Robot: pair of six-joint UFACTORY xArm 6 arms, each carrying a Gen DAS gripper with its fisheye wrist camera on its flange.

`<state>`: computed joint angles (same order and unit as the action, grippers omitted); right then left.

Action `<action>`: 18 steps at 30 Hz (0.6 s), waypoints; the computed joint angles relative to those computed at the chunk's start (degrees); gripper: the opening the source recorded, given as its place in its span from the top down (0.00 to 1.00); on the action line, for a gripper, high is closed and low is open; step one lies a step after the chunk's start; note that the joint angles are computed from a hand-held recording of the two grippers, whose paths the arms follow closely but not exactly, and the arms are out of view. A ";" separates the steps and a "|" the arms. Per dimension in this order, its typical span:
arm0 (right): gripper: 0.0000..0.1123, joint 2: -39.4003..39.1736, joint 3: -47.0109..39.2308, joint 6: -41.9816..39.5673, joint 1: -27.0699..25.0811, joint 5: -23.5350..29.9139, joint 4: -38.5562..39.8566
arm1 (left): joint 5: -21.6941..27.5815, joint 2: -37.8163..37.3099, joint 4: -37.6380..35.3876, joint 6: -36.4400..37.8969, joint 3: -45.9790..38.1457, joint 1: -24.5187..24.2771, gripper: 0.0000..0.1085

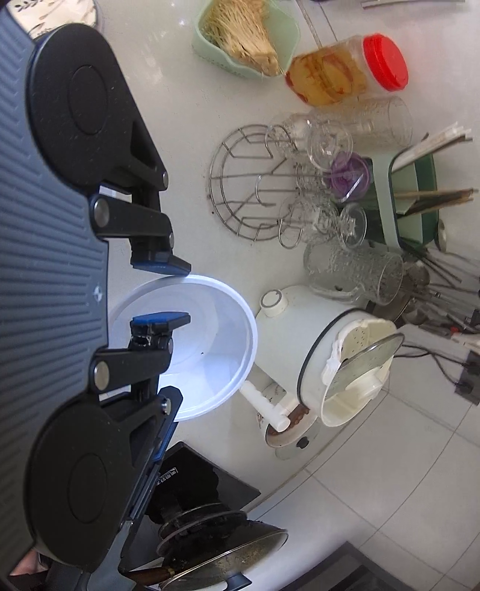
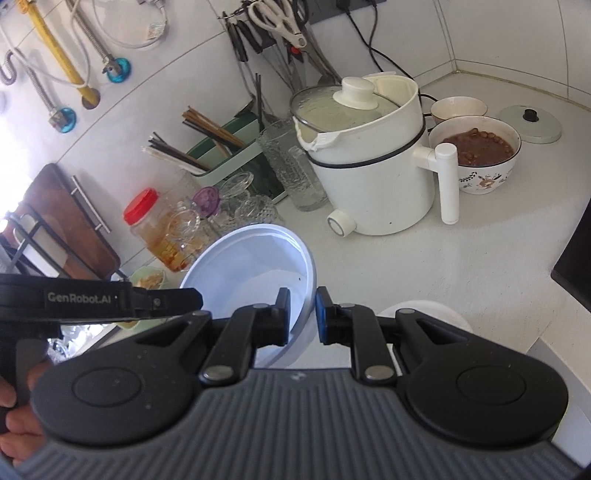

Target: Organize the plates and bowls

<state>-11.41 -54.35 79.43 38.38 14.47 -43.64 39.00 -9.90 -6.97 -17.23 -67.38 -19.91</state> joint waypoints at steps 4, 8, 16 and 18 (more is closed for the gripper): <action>0.84 0.18 0.41 0.69 0.52 -1.91 1.12 | -0.35 -2.81 2.54 -3.37 1.74 0.44 0.79; 0.84 0.88 -0.25 0.19 1.53 -3.13 2.84 | -0.65 -5.71 3.49 -4.67 4.30 1.58 0.79; 0.84 4.25 -3.53 -12.38 5.16 -1.55 12.61 | -1.78 -12.29 2.93 -8.32 12.83 4.80 0.79; 0.84 5.06 -4.03 -15.98 6.13 -1.04 15.86 | -2.06 -13.35 2.91 -9.12 14.68 5.42 0.79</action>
<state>-6.35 -58.38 63.44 44.51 13.42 -27.78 36.94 -23.25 -4.06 -26.35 -52.70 -14.49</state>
